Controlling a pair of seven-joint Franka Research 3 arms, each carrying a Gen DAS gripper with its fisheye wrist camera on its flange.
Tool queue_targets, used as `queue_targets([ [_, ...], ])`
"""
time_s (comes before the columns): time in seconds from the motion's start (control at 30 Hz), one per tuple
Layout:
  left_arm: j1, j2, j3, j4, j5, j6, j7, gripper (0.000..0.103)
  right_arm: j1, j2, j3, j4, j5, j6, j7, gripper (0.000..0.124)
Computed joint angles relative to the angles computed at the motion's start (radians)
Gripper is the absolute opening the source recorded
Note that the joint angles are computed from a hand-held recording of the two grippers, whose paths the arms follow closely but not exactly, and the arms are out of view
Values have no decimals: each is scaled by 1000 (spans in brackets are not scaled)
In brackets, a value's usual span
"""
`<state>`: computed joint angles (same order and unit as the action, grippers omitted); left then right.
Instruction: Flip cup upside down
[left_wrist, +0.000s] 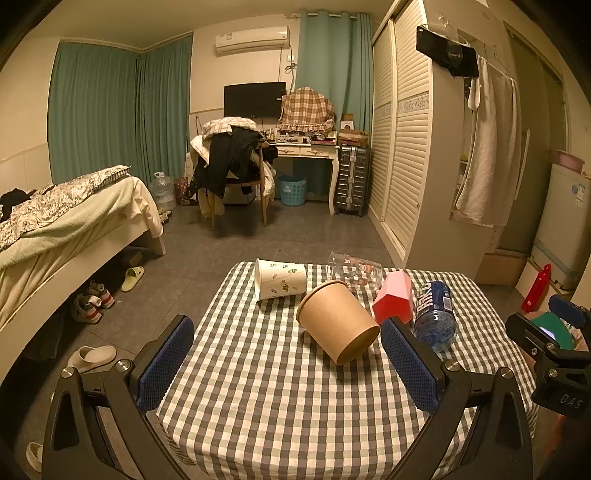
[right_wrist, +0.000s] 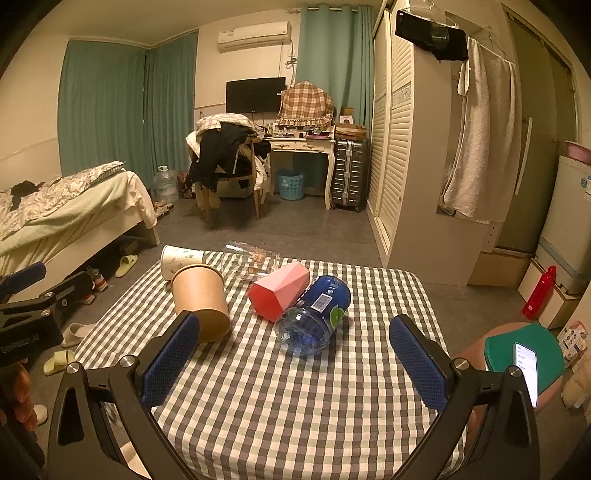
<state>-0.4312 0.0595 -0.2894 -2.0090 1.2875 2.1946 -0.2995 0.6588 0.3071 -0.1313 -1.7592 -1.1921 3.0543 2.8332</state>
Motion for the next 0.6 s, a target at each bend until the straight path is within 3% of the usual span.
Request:
queue_targets([
  [0.6, -1, 0, 0, 0, 0, -1, 1, 103, 5, -3, -7, -6, 18, 6, -18, 103],
])
